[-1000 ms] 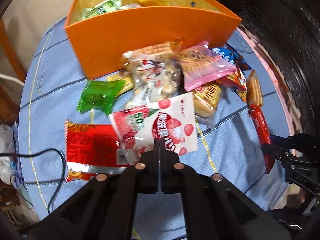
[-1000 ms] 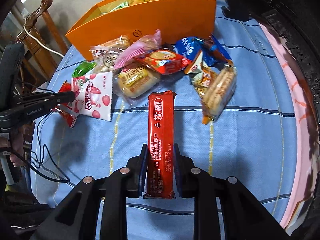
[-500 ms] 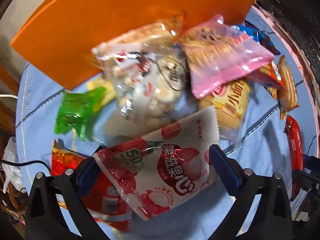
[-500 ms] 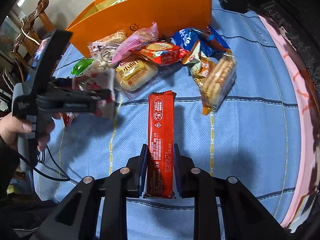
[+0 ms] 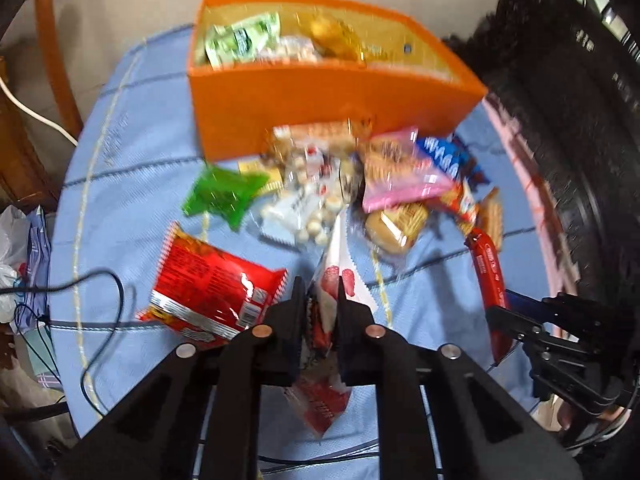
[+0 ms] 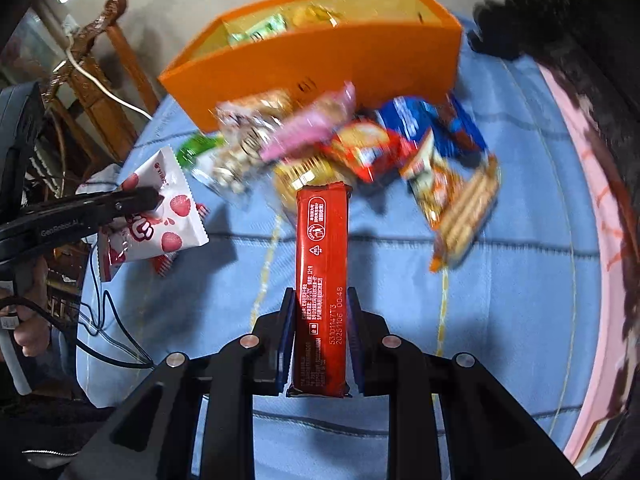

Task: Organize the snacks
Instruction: 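Lift the pink-white lychee bag with the left tool while the right tool carries the wafer bar into the box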

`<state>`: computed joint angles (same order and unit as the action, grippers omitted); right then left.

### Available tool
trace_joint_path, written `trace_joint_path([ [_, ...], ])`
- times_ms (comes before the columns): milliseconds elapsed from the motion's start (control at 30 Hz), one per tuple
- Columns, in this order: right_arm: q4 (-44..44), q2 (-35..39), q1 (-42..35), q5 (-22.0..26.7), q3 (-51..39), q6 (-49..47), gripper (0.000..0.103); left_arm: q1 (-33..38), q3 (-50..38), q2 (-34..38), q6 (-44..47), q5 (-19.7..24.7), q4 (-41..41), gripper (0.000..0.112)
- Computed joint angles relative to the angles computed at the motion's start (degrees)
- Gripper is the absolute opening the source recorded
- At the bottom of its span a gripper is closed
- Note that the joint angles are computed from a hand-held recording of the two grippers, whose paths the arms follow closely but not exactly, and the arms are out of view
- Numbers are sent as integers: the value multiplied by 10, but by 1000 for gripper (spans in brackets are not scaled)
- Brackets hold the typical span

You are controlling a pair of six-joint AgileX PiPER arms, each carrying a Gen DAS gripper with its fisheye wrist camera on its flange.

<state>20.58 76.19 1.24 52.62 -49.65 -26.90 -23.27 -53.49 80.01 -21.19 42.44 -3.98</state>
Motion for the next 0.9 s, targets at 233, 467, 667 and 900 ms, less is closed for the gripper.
trace_joint_path([
  [233, 23, 3, 1, 10, -61, -15, 24, 27, -51, -31, 11, 25, -2, 11],
  [467, 41, 82, 21, 2, -225, 8, 24, 45, -242, 60, 26, 66, 34, 11],
  [667, 0, 245, 53, 6, -456, 94, 24, 78, -482, 225, 37, 134, 37, 12],
  [900, -130, 348, 95, -33, -563, 168, 62, 74, -672, 367, -39, 218, 144, 97],
])
